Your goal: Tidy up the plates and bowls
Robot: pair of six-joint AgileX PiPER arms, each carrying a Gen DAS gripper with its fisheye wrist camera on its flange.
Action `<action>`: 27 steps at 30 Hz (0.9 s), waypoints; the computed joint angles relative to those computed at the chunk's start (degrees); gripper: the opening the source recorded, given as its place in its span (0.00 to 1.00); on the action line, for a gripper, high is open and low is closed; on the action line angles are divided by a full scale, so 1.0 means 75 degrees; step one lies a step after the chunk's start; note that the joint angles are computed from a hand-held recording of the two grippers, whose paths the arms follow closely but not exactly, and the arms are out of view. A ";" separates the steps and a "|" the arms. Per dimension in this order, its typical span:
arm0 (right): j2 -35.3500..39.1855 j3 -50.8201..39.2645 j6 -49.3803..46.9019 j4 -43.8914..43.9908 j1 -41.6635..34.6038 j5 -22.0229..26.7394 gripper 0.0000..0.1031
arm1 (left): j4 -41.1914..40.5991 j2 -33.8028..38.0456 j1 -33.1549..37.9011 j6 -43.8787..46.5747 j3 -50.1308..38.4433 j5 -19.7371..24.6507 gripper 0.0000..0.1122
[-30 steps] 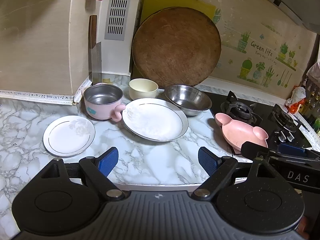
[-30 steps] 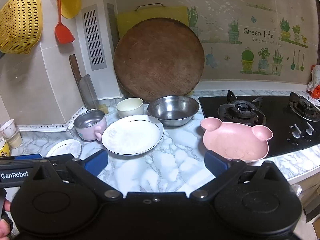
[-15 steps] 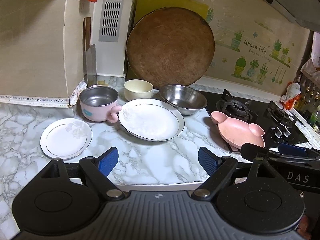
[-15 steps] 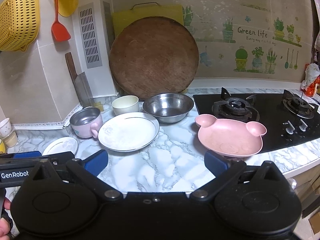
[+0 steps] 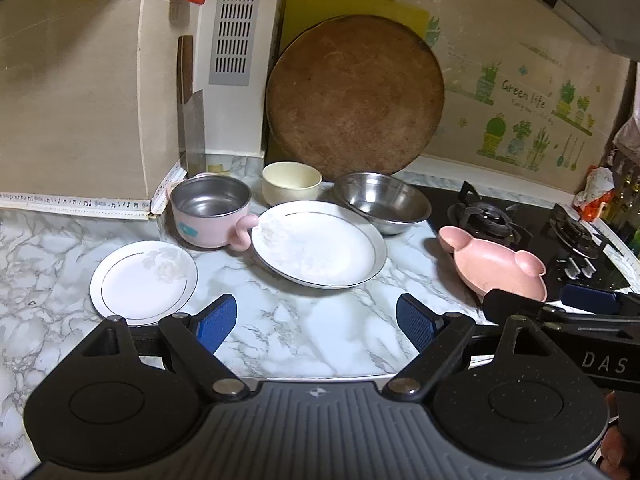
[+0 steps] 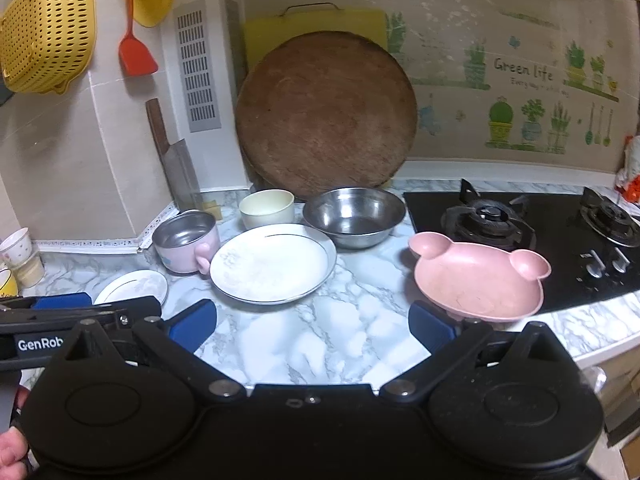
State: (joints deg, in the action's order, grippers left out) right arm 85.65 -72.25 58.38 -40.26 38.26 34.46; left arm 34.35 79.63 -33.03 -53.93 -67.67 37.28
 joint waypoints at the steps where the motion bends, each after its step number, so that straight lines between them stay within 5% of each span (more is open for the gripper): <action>1: 0.0076 -0.0059 -0.0148 0.0123 -0.0093 -0.0094 1.00 | -0.0020 0.0101 0.0046 0.0011 -0.0082 0.0008 0.78; 6: 0.0594 -0.0378 -0.0968 0.0603 -0.0658 -0.0820 1.00 | -0.0018 0.0894 0.0219 -0.0088 -0.0825 0.0341 0.78; 15: 0.2336 -0.1950 -0.4940 0.4374 -0.1932 -0.1301 1.00 | -0.0823 0.2947 0.0742 0.0548 -0.2903 0.0930 0.78; 21: 0.3746 -0.3768 -0.6620 0.5822 -0.2481 -0.0670 0.99 | -0.1192 0.4263 0.1239 0.0775 -0.4246 0.1000 0.78; 27: 0.5924 -0.6812 -0.7056 0.6296 -0.2820 0.0779 0.94 | -0.1614 0.5823 0.1625 0.1274 -0.6211 0.1903 0.78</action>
State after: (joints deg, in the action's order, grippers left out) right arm 130.07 -123.34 5.46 6.96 17.11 40.31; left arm 22.25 123.31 -20.84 -44.37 -114.26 51.55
